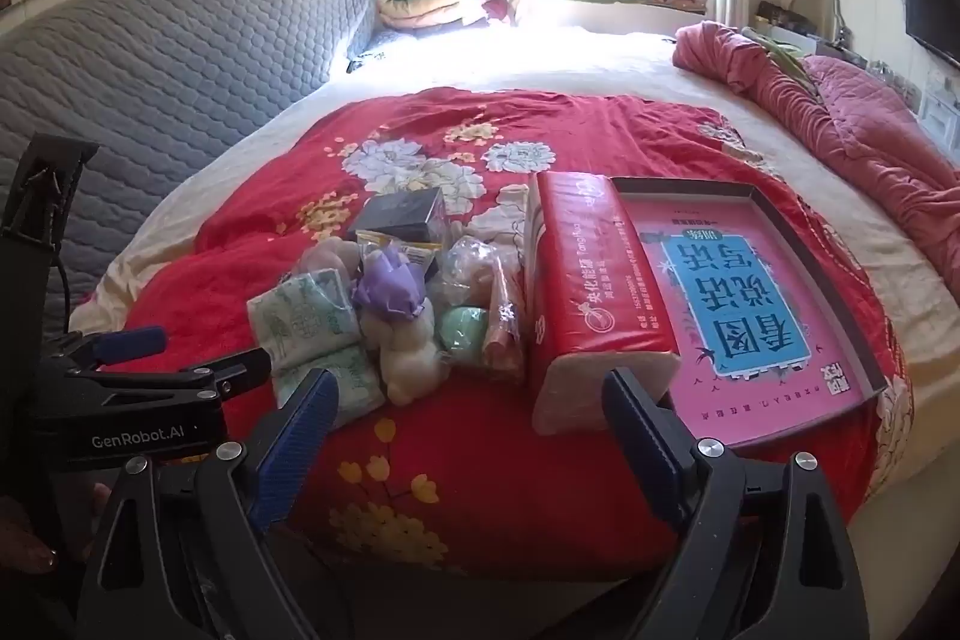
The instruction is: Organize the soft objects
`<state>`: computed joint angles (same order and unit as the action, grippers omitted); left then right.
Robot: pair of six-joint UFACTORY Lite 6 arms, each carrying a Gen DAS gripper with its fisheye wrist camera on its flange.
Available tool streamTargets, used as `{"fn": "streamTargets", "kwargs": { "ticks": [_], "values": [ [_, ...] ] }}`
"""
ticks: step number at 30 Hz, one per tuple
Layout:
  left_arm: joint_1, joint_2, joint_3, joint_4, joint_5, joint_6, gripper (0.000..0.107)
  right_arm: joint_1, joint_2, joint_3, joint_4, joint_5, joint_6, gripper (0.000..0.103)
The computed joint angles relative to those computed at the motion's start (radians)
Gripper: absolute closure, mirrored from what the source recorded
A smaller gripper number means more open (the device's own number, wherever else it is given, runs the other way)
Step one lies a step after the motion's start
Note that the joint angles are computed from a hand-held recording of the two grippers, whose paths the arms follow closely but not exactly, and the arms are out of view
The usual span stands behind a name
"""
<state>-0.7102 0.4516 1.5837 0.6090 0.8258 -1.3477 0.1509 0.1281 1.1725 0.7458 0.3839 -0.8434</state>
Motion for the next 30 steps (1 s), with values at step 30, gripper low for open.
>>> {"fn": "streamTargets", "kwargs": {
  "ticks": [30],
  "values": [
    [-0.034, -0.018, 0.007, 0.029, 0.018, -0.002, 0.006, 0.029, -0.033, -0.028, -0.095, -0.063, 0.090, 0.013]
  ]
}}
